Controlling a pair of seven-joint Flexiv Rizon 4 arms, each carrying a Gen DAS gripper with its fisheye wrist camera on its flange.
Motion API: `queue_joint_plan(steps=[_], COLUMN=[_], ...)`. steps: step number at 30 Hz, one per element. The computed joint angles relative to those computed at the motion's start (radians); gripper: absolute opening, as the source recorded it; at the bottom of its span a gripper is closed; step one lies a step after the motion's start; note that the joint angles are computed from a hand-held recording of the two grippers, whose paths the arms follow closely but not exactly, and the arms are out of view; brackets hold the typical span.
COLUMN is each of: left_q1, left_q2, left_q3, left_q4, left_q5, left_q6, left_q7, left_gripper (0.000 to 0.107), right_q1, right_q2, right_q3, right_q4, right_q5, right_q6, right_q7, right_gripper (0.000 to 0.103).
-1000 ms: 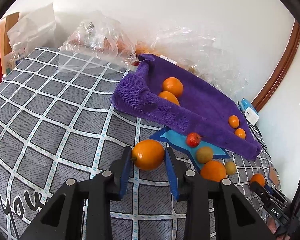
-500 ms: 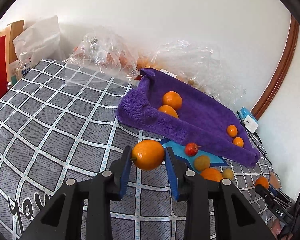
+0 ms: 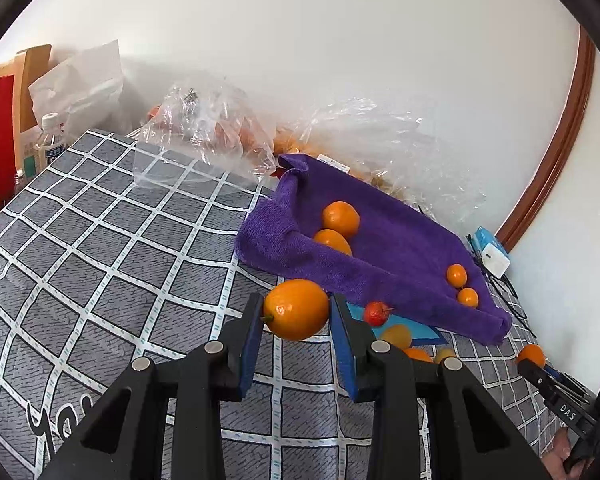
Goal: Organize fruits
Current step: 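Carry both held oranges toward the purple towel with both grippers, then lower both oranges onto the purple towel and open both grippers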
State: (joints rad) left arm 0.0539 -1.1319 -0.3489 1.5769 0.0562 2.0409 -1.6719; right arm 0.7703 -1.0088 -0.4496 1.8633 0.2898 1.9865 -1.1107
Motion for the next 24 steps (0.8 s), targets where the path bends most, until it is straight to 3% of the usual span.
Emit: queue_joint_plan(steps=[11,24], left_q1=[0.045,0.004], left_q2=[0.051,0.065], left_q3=[-0.031,-0.015], left_q4=[0.006,-0.104], left_q5=[0.019,-0.052], left_q6=[-0.026,-0.122], left_q7=[-0.006,0.061], left_gripper=[0.032,0.032], right_q1=[-0.004,-0.028], right_q2=[0.01,0.009], right_q3=[-0.023,-0.062], right_q4=[-0.044,-0.127], right_q5=[-0.011,-0.053], right_q6=[-0.025,-0.064], right_q7=[0.004,0.041], right_gripper=[0.04,0.04])
